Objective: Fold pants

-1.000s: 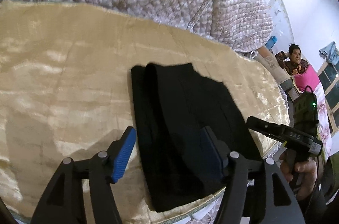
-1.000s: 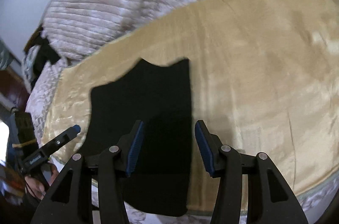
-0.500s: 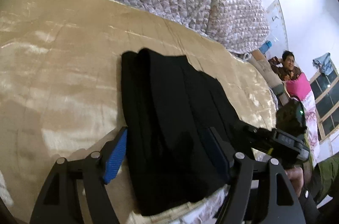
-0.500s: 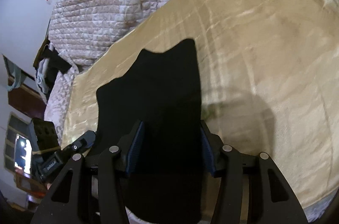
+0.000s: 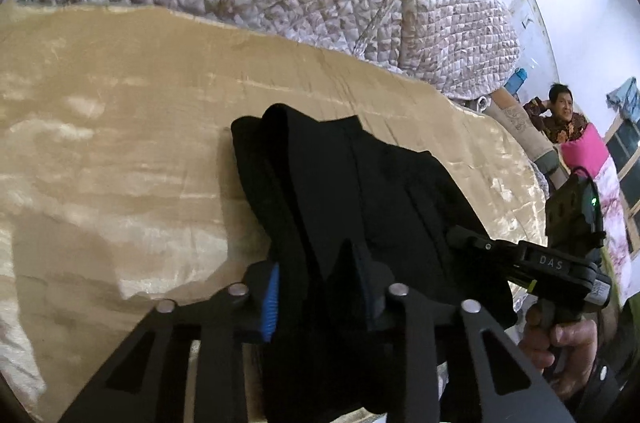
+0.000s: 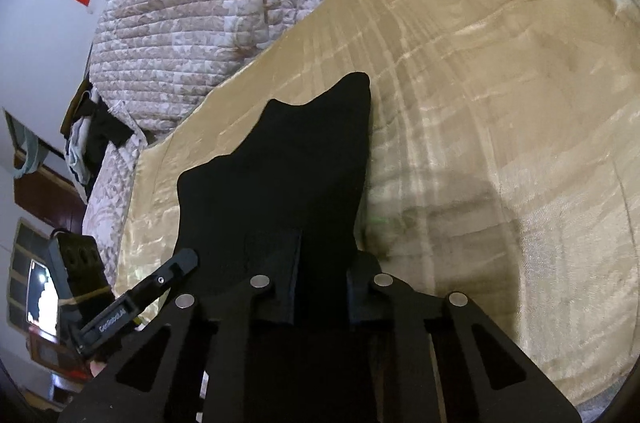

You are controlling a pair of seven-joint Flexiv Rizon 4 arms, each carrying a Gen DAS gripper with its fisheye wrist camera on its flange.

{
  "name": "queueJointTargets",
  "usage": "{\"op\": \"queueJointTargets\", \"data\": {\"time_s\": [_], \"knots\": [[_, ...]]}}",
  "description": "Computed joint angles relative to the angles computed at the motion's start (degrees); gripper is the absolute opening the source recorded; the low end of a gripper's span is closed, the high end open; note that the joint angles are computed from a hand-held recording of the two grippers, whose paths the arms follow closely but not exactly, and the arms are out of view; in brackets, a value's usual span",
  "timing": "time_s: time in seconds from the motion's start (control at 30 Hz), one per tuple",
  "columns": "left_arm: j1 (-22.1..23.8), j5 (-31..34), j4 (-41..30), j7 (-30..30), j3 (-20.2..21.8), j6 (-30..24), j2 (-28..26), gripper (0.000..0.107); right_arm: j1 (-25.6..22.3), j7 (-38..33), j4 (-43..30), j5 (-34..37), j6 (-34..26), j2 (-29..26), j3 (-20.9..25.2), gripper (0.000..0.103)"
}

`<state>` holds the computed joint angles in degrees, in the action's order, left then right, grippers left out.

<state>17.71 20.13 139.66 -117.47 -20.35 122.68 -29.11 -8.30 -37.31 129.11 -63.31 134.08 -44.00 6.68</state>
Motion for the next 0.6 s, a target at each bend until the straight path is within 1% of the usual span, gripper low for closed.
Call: {"op": "queueJointTargets", "data": {"time_s": [0.07,0.17,0.2,0.3,0.37,0.47,0.6], "knots": [[-2.79,-1.57,0.36,1.1,1.88,-0.47,2.27,0.025,0.6,-1.43,0.86,1.58,0.39,0.94,0.13,0.016],[-5.77,-3.4,0.47,2.46,3.66,-2.16,4.86,0.024,0.88,-3.06,1.79,2.6,1.74,2.19,0.58,0.016],[-6.3,-3.8,0.59,2.75,4.0,-2.52,5.51,0.023,1.11,-3.51,2.06,2.76,1.96,2.71,0.66,0.016],[-5.83,-3.98,0.59,3.11,3.51,-4.36,7.48,0.023,2.01,-4.38,2.48,3.08,1.74,4.22,0.78,0.016],[-4.76,-3.86,0.42,3.38,2.79,-5.94,8.98,0.023,2.3,-3.79,1.95,2.05,0.88,5.06,0.85,0.016],[-1.62,-3.24,-0.59,4.13,0.41,-8.82,10.72,0.023,2.55,-1.47,0.06,0.08,-0.5,5.74,1.01,0.016],[5.57,-2.66,-2.74,7.33,-5.55,-12.71,11.53,0.023,2.71,4.58,-4.73,-5.32,-2.04,5.34,0.7,0.016]]}}
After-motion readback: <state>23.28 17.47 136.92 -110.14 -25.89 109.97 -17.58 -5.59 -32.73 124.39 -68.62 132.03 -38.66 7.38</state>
